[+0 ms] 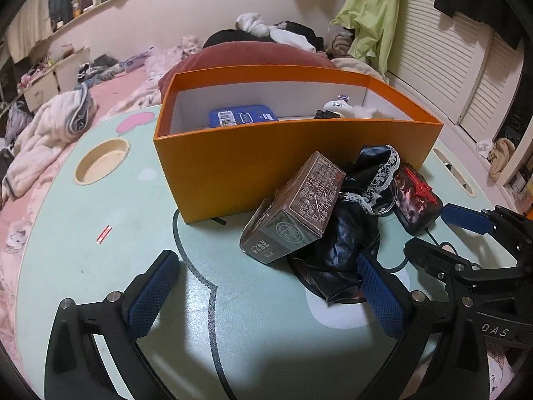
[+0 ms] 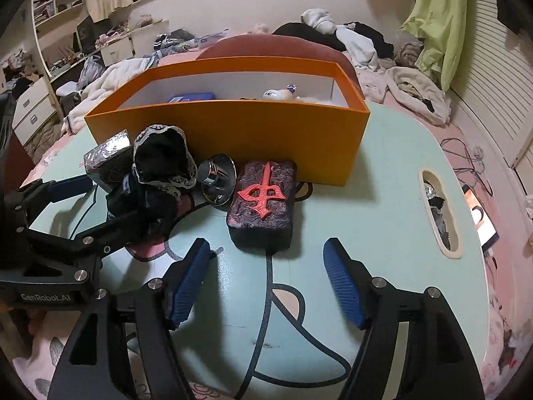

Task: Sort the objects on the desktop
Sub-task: 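Grasp the brown printed carton on the table with the left gripper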

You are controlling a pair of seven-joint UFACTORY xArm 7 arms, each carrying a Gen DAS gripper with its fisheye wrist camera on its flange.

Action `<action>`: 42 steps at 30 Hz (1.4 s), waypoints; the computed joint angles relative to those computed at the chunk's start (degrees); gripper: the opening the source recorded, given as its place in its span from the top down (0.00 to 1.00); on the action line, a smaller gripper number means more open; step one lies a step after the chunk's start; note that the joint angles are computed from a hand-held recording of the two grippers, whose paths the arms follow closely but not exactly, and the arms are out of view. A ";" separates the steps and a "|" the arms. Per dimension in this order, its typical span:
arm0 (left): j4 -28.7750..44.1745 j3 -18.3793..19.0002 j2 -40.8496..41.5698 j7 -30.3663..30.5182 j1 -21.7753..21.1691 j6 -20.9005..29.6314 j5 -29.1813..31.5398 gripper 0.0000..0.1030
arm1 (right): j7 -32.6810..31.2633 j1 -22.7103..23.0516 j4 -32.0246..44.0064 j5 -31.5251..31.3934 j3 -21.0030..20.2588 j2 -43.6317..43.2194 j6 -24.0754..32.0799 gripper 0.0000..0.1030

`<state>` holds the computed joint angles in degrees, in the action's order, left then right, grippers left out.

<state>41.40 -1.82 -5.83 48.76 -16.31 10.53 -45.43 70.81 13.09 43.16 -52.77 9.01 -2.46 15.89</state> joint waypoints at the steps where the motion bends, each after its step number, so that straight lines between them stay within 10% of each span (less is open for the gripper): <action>1: -0.09 0.02 -0.10 0.07 0.01 0.01 -0.06 0.00 | 0.02 0.00 -0.01 -0.02 -0.01 0.00 0.00 0.31; 16: 0.47 0.36 -0.01 2.05 -0.33 0.49 -2.82 0.00 | -0.19 0.13 -0.76 0.56 0.20 -0.96 0.17 0.26; 28: 4.84 2.09 -2.28 25.64 2.43 10.38 -34.62 0.07 | -1.24 -0.34 -1.12 1.30 0.75 -1.05 -0.32 0.20; 32: 8.26 0.75 0.77 23.80 4.33 12.61 -33.53 0.27 | -1.15 -0.35 -1.10 1.29 0.83 -1.06 -0.29 0.20; 35: 10.58 -0.08 3.70 18.78 5.78 16.08 -28.14 0.61 | -1.15 -0.36 -1.10 1.30 0.84 -1.06 -0.29 0.20; 42: 8.93 -0.03 0.66 22.55 8.14 18.48 -31.51 0.88 | -1.23 -0.42 -1.16 1.31 0.82 -1.09 -0.34 0.20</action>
